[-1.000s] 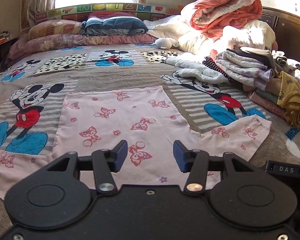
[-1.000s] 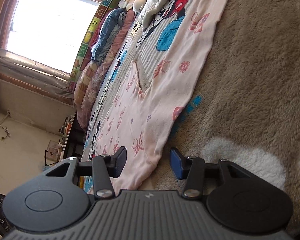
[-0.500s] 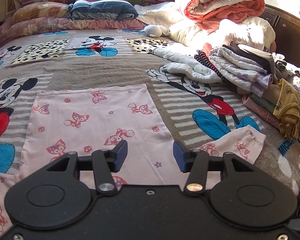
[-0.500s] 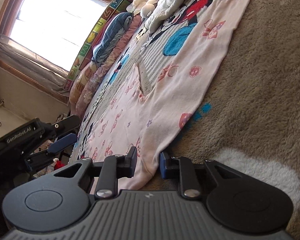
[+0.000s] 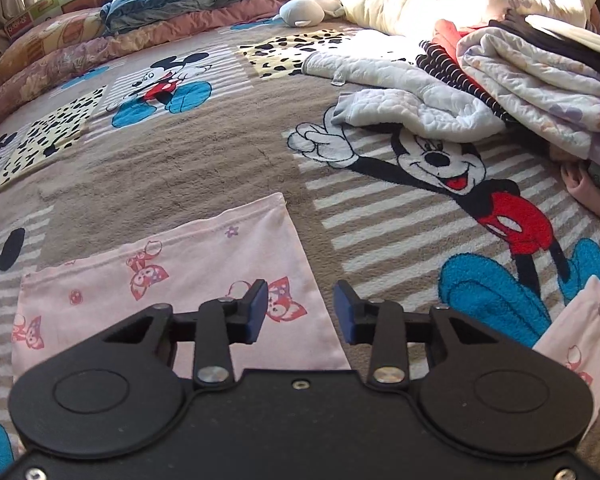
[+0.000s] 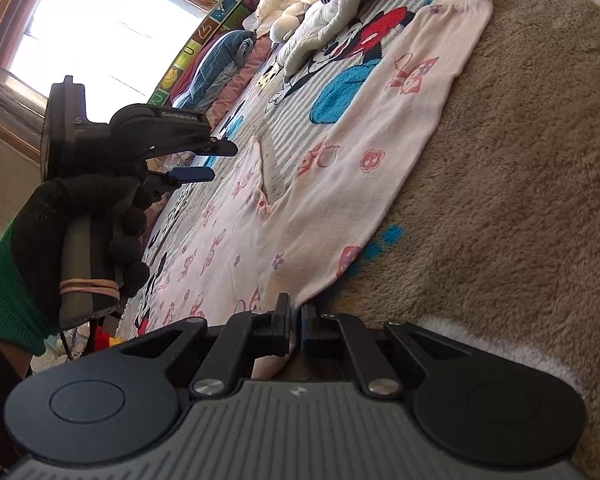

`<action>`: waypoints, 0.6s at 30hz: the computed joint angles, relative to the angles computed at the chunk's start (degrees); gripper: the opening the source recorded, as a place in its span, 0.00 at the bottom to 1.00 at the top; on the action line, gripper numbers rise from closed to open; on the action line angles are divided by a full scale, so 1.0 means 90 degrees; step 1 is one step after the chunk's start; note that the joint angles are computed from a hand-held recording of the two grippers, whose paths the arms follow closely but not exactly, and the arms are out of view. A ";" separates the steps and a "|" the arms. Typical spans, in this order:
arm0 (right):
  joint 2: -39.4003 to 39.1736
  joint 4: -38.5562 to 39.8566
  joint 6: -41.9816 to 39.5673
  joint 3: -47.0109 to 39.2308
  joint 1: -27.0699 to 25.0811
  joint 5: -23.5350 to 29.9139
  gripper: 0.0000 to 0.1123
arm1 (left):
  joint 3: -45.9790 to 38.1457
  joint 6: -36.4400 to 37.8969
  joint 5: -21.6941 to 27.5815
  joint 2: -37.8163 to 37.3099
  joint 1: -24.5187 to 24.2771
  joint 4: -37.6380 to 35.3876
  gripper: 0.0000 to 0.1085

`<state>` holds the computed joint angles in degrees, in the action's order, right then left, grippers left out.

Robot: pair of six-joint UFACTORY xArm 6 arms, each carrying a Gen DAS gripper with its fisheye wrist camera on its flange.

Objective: Fold clothes

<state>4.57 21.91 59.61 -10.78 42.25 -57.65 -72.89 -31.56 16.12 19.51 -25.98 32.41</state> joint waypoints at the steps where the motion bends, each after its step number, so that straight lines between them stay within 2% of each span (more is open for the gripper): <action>1: 0.0020 -0.0040 0.0038 -0.0033 -0.0033 0.0006 0.05 | -0.0247 -0.0082 0.0184 0.0176 -0.0029 0.0193 0.30; 7: 0.0038 -0.0153 0.0087 -0.0096 -0.0104 0.0047 0.04 | -0.1565 0.0254 0.1338 0.1039 -0.0296 0.0630 0.25; 13: 0.0029 -0.0374 0.0267 -0.0093 -0.0238 0.0054 0.04 | -0.3195 0.0820 0.2957 0.2111 -0.0657 0.1121 0.20; 18: -0.0027 -0.0409 0.0280 -0.0076 -0.0252 0.0109 0.04 | -0.4096 0.0999 0.3689 0.2731 -0.0876 0.1578 0.16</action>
